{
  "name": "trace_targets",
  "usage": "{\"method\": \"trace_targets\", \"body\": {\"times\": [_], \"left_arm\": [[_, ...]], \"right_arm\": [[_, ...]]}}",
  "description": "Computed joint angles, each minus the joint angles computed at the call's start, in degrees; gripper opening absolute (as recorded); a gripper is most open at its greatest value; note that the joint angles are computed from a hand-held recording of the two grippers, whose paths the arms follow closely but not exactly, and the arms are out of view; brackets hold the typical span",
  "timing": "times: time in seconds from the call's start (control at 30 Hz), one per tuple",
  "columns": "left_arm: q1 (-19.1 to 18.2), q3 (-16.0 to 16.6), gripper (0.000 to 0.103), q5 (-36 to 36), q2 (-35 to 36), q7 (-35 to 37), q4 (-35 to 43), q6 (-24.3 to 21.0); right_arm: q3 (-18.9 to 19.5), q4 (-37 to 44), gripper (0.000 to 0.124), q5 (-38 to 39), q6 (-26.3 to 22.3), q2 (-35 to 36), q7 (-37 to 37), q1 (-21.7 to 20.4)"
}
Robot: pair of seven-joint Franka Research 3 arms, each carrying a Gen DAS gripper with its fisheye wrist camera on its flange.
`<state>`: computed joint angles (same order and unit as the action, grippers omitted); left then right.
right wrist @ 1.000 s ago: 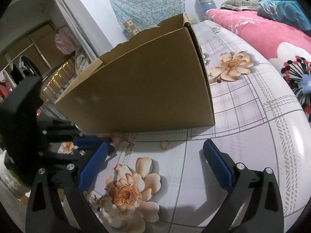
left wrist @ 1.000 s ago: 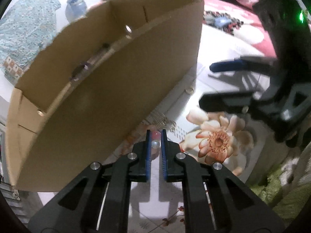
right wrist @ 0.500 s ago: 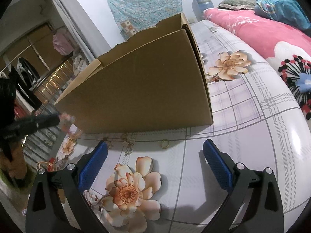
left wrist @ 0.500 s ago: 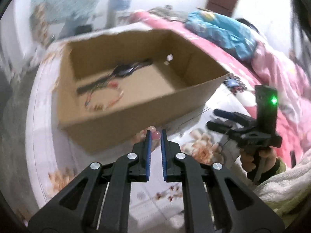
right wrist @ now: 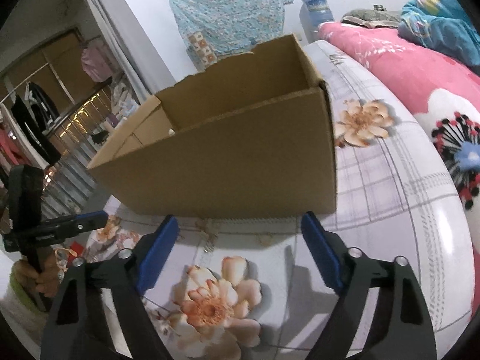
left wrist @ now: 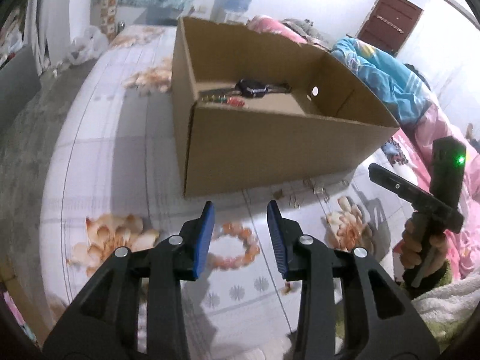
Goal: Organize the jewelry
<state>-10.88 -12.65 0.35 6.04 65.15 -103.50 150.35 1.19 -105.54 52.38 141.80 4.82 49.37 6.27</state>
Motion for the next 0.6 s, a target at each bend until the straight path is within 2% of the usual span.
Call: {"method": "trace_targets", "body": {"times": [0.1, 0.3, 0.43, 0.6], "left_arm": [[-0.08, 0.02, 0.035, 1.07, 2.54, -0.07, 2.68, 1.32], [-0.30, 0.74, 0.034, 5.05, 5.64, -2.47, 5.67, 4.21], [0.20, 0.75, 0.034, 5.69, 7.19, -4.32, 6.53, 6.51], [0.58, -1.25, 0.034, 3.70, 7.51, -0.45, 6.57, 5.43]], "right_arm": [[0.16, 2.74, 0.067, 0.46, -1.97, 1.64, 0.77, -0.20], [0.64, 6.75, 0.063, 0.43, -3.22, 4.42, 3.26, -0.80], [1.36, 7.83, 0.063, 0.00, -1.39, 5.47, 3.68, -0.66], [1.73, 6.28, 0.061, 0.50, -1.50, 4.64, 2.44, -1.11]]}}
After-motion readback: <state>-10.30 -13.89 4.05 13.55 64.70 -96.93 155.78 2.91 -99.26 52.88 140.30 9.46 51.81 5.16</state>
